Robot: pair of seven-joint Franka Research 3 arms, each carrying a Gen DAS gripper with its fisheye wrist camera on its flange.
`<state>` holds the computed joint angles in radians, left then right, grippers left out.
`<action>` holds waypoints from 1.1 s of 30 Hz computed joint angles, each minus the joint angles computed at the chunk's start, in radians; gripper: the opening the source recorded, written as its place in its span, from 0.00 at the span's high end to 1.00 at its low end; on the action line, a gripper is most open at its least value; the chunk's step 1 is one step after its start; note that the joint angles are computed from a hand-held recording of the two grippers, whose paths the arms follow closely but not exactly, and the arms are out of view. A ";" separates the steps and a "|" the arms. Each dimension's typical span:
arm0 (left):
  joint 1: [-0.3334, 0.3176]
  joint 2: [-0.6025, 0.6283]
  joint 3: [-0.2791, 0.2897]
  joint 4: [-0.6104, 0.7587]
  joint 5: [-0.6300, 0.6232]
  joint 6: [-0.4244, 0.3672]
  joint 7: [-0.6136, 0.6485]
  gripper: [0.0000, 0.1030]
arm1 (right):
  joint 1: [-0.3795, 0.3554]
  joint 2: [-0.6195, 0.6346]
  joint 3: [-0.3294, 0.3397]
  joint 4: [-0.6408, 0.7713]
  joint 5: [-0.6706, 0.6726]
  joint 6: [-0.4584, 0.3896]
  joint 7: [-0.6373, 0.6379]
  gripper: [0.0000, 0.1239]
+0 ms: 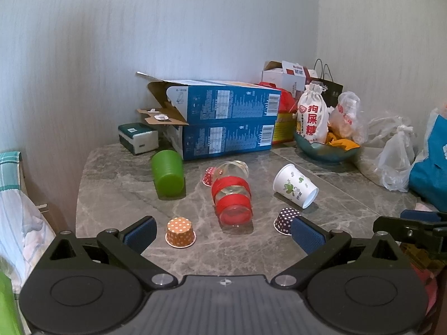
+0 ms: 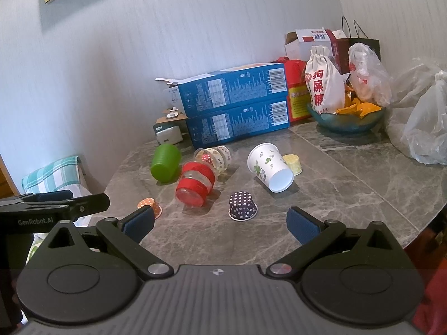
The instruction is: Flip cup upright
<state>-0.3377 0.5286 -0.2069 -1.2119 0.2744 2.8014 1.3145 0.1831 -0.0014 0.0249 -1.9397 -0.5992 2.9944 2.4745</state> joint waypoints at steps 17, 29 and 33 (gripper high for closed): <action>0.003 0.023 -0.010 0.028 -0.021 -0.012 0.024 0.00 | 0.008 0.014 -0.007 0.014 0.044 -0.019 -0.036 0.18; 0.009 0.075 -0.022 0.098 -0.058 -0.047 0.060 0.00 | 0.033 0.049 -0.024 0.056 0.094 -0.058 -0.091 0.18; 0.014 0.104 -0.029 0.135 -0.079 -0.065 0.083 0.00 | 0.045 0.069 -0.031 0.084 0.117 -0.080 -0.117 0.18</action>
<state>-0.3237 0.6330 -0.2362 -1.0765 0.1958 2.7361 1.3973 0.2285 0.0672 -0.0057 -1.8556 -0.4817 2.9142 2.3574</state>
